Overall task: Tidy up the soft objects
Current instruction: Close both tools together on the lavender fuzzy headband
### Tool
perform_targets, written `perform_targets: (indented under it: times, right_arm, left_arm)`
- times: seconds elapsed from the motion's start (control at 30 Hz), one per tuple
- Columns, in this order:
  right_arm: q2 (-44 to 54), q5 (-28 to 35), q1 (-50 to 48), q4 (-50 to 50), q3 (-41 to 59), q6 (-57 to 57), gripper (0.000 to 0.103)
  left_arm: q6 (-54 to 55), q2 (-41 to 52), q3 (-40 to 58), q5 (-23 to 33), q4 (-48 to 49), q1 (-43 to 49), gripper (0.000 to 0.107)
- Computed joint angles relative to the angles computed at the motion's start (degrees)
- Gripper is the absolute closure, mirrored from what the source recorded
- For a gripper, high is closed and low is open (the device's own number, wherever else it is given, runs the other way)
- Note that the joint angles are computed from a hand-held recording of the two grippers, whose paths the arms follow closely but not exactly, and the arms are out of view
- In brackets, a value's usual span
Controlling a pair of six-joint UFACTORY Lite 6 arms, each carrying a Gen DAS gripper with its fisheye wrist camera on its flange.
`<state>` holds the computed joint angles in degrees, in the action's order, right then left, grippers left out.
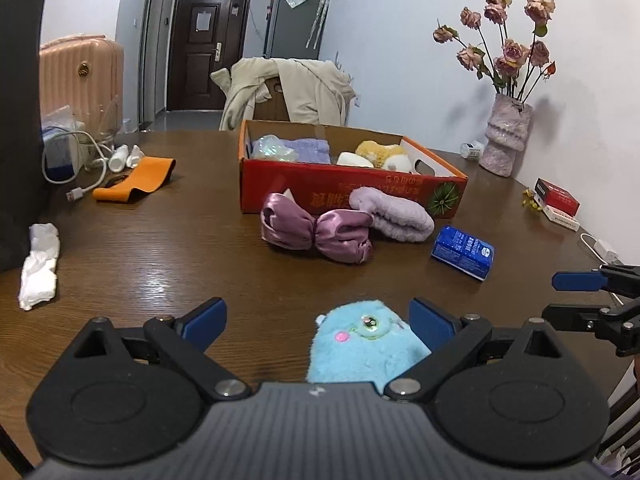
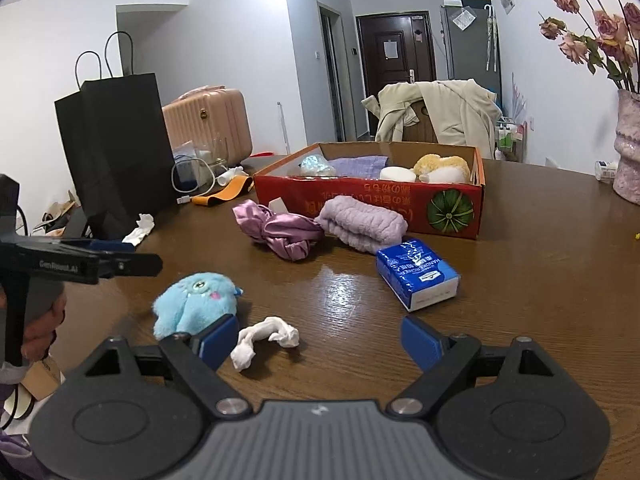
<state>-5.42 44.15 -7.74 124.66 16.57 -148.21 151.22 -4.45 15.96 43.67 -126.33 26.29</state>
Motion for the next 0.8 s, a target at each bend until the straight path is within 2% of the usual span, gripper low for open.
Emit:
perform_targets:
  times: [0.17,0.23,0.3,0.43,0.5,0.6,0.67,0.73,0.77,0.8]
  right_arm:
    - [6.97,0.06,0.62,1.85,6.15,0.61,0.017]
    - [9.98,0.07,0.42,1.77,9.80,2.09,0.018]
    - [13.65,-0.04,0.48,1.61,14.73,3.95,0.020]
    - [23.56,-1.92,1.40,-0.79,28.01,10.53,0.031]
    - [30.09,-3.32,2.52,-2.16,36.55,14.72,0.037]
    - [39.38,-5.35,3.93,-5.80,48.62,23.23,0.045]
    - [46.78,-6.08,4.87,-9.89,58.17,30.40,0.048]
    - [53.29,-7.64,5.78,-14.57,66.78,37.94,0.056]
    - [55.82,-7.90,6.01,-15.96,69.92,40.16,0.058]
    - [58.38,-7.54,6.01,-17.49,72.90,42.67,0.063]
  left_arm:
    - [0.69,4.28,5.12,-2.16,-6.78,-6.45,0.008]
    - [-0.44,6.86,9.52,-4.77,-9.24,-9.86,0.016]
    - [-2.93,10.87,15.77,-7.13,-9.96,-13.16,0.031]
    - [-9.79,21.04,30.93,-10.94,-7.69,-19.14,0.050]
    - [-14.65,27.91,40.35,-12.56,-4.02,-21.53,0.054]
    - [-24.18,38.93,55.58,-19.40,1.20,-25.29,0.054]
    - [-34.12,44.78,63.51,-22.15,8.34,-26.19,0.054]
    - [-42.92,49.52,69.34,-22.97,15.45,-26.29,0.056]
    - [-46.61,51.74,71.83,-22.84,18.80,-26.14,0.070]
    - [-51.29,53.88,74.20,-22.10,23.52,-25.76,0.078]
